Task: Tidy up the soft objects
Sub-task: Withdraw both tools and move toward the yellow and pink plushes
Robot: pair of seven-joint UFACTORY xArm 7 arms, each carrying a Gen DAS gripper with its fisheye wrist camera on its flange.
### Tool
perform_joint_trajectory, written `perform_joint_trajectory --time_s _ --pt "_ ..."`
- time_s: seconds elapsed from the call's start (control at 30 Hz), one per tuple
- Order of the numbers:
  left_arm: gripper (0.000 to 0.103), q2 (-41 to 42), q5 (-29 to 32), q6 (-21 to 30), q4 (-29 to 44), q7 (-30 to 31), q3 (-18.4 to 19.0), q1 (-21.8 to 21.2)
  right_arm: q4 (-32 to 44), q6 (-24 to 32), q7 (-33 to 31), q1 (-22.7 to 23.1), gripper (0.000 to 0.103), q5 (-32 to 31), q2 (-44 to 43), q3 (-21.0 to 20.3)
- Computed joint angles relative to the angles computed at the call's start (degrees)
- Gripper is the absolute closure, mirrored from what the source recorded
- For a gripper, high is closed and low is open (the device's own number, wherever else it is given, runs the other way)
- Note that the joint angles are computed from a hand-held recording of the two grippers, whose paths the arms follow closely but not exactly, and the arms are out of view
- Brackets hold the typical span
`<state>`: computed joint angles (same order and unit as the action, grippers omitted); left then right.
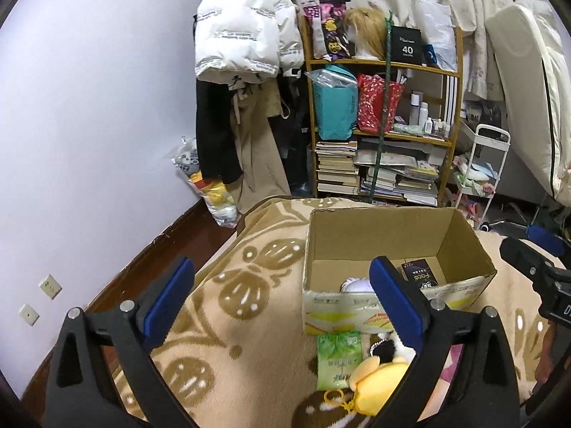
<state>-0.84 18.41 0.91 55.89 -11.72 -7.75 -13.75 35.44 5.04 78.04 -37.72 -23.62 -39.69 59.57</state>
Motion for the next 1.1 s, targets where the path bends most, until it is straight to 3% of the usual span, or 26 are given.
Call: perform_joint_trajectory --time_s 0.3,0.47,0.57,0.7,1.1 --pt "0.006 -5.8 -3.7 3.8 -3.9 0.7 -0.6 1.6 0.4 4.5 0.9 5.6 0.0 -0.6 -1.1 -2.2" --pt "0.006 -8.3 -9.0 5.9 -6.2 5.7 0.6 0.3 0.6 6.9 1.1 9.1 0.0 -2.0 -0.8 -3.8" --pt "0.006 -9.2 -12.2 7.9 -6.7 8.6 1.1 -0.4 0.2 5.5 2.1 10.9 0.0 -2.6 0.2 -5.2" --pt "0.006 -10.9 -10.6 7.6 -8.0 8.2 -0.5 1.4 -0.4 4.9 3.4 12.9 0.0 -2.4 0.5 -6.4" --pt "0.006 -13.4 -15.0 8.4 -10.4 13.6 0.8 -0.5 0.4 16.1 8.0 20.6 0.0 -5.5 1.7 -9.4"
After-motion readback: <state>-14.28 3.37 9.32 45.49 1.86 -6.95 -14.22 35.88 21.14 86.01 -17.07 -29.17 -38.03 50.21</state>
